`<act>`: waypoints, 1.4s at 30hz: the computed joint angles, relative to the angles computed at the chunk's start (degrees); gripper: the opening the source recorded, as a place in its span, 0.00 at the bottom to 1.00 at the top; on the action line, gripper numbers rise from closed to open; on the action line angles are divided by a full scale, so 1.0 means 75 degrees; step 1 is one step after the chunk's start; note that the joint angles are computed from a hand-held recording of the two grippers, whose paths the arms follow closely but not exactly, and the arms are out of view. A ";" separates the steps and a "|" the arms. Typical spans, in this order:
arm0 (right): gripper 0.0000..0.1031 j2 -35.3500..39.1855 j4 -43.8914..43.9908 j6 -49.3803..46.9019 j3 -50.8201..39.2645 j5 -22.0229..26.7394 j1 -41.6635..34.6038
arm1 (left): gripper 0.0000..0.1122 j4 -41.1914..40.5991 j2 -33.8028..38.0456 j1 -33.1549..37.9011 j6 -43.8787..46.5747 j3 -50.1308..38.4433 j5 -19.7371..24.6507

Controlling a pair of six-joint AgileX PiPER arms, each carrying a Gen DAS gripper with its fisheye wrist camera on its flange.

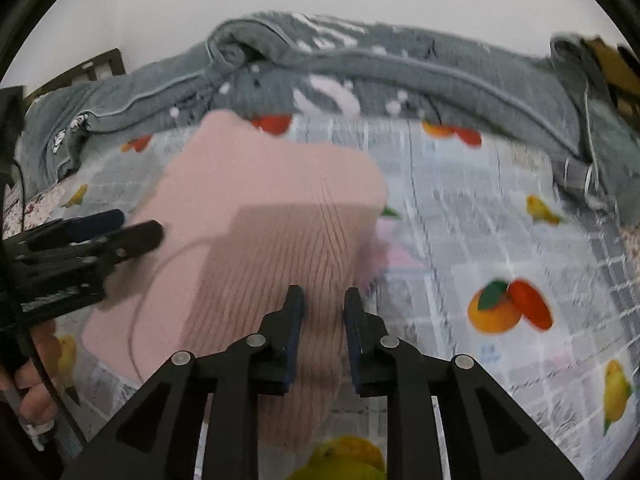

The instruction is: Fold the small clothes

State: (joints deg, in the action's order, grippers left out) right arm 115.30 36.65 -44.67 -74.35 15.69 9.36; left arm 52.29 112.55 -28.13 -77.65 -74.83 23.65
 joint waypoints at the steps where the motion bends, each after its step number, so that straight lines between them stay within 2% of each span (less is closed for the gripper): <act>1: 0.23 -0.0060 0.0106 -0.0045 0.0049 0.0057 -0.0041 | 0.58 0.0040 -0.0020 -0.0020 -0.0035 0.0028 0.0031; 7: 0.26 -0.0630 -0.0635 0.0875 0.0627 -0.0242 0.0025 | 0.59 -0.0216 -0.0187 -0.0053 0.0021 0.0255 0.0026; 15: 0.26 -0.1109 -0.0425 0.0827 0.1305 -0.0101 -0.0151 | 0.59 -0.0167 -0.0300 -0.0443 -0.0333 0.0508 0.0188; 18: 0.26 -0.1488 -0.0218 0.0552 0.1705 -0.0080 -0.0283 | 0.59 0.0145 -0.0319 -0.0684 -0.0925 0.0647 0.0434; 24: 0.27 -0.2476 -0.1369 0.1384 0.2494 -0.0177 -0.0449 | 0.59 0.0110 -0.1107 -0.1122 -0.1634 0.1539 0.0404; 25: 0.27 -0.2644 -0.1261 0.1253 0.2590 -0.0114 -0.0534 | 0.59 0.0180 -0.1259 -0.1230 -0.1780 0.1658 0.0497; 28: 0.31 -0.2950 -0.0968 0.0969 0.2649 0.0313 -0.0809 | 0.59 -0.0004 -0.1649 -0.1751 -0.1877 0.1676 0.1556; 32: 0.36 -0.3498 -0.1726 0.1631 0.2869 0.0587 -0.0925 | 0.62 -0.0421 -0.2105 -0.2307 -0.1788 0.1619 0.2672; 35: 0.38 -0.4033 -0.1813 0.1495 0.3142 0.0823 -0.1055 | 0.62 -0.0626 -0.2376 -0.2711 -0.1775 0.1539 0.3383; 38: 0.57 -0.4525 -0.1643 0.1212 0.3302 0.1353 -0.1358 | 0.65 -0.0492 -0.2698 -0.3248 -0.2116 0.1541 0.3996; 40: 0.72 -0.4901 -0.1559 0.1007 0.3486 0.1425 -0.1487 | 0.68 -0.0426 -0.2865 -0.3605 -0.2306 0.1483 0.4437; 42: 0.80 -0.5243 -0.1521 0.0840 0.3655 0.1426 -0.1623 | 0.70 -0.0376 -0.2967 -0.3979 -0.2408 0.1344 0.4942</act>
State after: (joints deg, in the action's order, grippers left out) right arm 75.98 25.25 -38.37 -46.93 26.38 -2.82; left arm 49.47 90.30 -57.97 -95.71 -64.75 60.71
